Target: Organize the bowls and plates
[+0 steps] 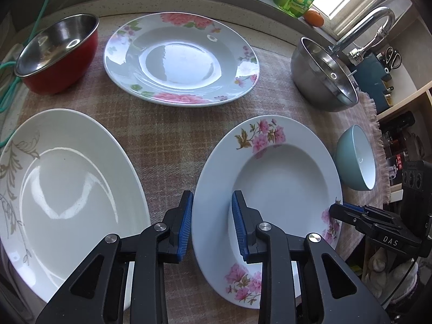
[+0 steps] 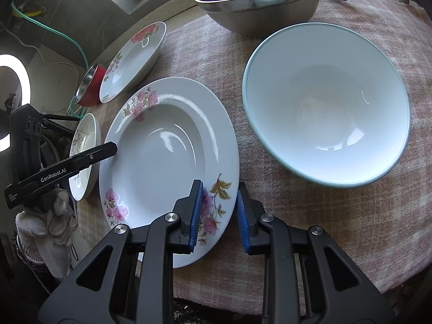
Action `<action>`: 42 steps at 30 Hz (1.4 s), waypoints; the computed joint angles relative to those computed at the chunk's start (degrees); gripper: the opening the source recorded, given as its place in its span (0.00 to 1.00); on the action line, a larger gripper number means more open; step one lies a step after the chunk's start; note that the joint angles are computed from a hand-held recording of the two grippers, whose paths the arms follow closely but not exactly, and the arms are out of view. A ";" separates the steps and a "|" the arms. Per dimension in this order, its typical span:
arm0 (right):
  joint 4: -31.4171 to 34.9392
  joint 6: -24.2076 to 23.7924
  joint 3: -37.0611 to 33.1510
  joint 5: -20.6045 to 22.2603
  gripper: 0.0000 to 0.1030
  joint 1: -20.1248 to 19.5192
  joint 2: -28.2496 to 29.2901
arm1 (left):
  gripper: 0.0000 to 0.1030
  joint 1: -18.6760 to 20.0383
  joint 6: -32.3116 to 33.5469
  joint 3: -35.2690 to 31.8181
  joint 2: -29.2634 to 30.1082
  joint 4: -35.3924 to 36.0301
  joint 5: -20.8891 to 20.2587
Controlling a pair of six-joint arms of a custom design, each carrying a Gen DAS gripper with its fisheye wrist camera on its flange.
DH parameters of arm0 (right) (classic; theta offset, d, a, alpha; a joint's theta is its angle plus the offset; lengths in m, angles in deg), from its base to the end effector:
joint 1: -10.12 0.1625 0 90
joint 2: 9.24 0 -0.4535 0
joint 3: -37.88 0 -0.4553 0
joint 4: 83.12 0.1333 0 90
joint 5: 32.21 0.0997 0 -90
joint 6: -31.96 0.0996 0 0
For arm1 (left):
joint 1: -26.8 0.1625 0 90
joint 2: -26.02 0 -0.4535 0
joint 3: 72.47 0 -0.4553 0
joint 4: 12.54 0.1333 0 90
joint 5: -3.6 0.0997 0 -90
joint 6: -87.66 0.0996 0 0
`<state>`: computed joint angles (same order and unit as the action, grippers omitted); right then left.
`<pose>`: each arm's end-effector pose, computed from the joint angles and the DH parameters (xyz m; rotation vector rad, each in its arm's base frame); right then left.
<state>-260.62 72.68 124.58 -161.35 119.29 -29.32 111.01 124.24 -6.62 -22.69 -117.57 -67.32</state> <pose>0.3053 -0.6638 -0.1364 -0.6509 -2.5126 0.8731 0.0812 -0.8430 0.2713 1.0290 2.6309 0.1762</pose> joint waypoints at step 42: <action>4.06 -5.67 -0.88 2.64 0.25 -0.10 -0.14 | 0.26 2.19 -5.18 8.19 -7.05 -4.14 0.34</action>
